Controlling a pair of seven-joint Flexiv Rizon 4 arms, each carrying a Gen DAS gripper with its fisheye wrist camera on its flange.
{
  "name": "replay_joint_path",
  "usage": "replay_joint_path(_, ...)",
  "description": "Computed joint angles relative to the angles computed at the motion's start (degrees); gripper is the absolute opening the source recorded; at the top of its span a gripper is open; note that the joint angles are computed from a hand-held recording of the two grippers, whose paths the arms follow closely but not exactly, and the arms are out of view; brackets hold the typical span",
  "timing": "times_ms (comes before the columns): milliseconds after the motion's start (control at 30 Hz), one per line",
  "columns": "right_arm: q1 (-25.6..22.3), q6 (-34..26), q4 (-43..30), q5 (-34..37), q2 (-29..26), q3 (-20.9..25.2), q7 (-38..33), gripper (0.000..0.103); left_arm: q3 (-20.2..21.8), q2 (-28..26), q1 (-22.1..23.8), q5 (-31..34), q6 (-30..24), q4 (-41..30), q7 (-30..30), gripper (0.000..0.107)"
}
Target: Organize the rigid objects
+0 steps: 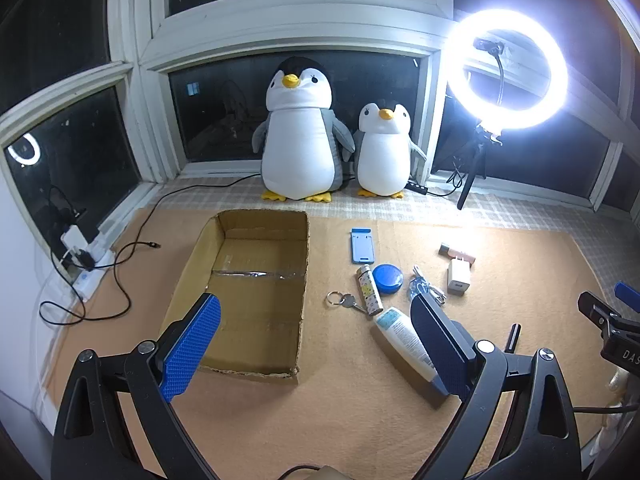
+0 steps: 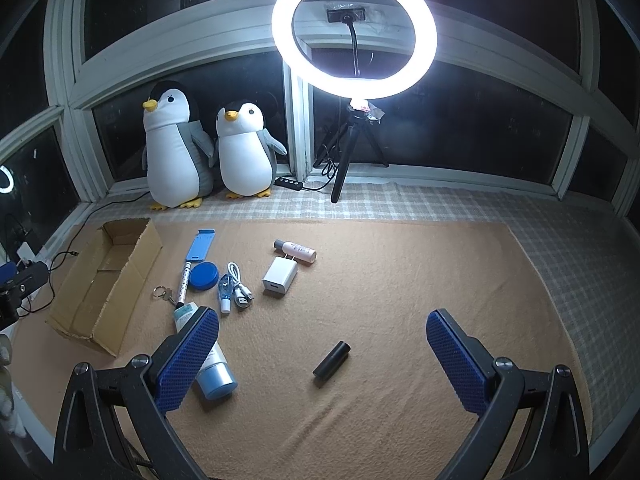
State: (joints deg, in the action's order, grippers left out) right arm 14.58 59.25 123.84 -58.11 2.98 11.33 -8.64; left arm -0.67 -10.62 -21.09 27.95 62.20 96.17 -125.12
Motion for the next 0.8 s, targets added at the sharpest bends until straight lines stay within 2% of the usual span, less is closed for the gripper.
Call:
replay_joint_path(467,0.29,-0.02,-0.12,1.36,-0.78,-0.27,-0.71,0.103,1.02,-0.22,0.94,0.27,-1.64,0.67,-0.99,0.096)
replay_joint_path(800,-0.65,0.75,1.66,2.1,-0.74,-0.78,-0.83,0.103,3.5,-1.84,5.89,-0.17,-7.55,2.72,-3.37,0.096)
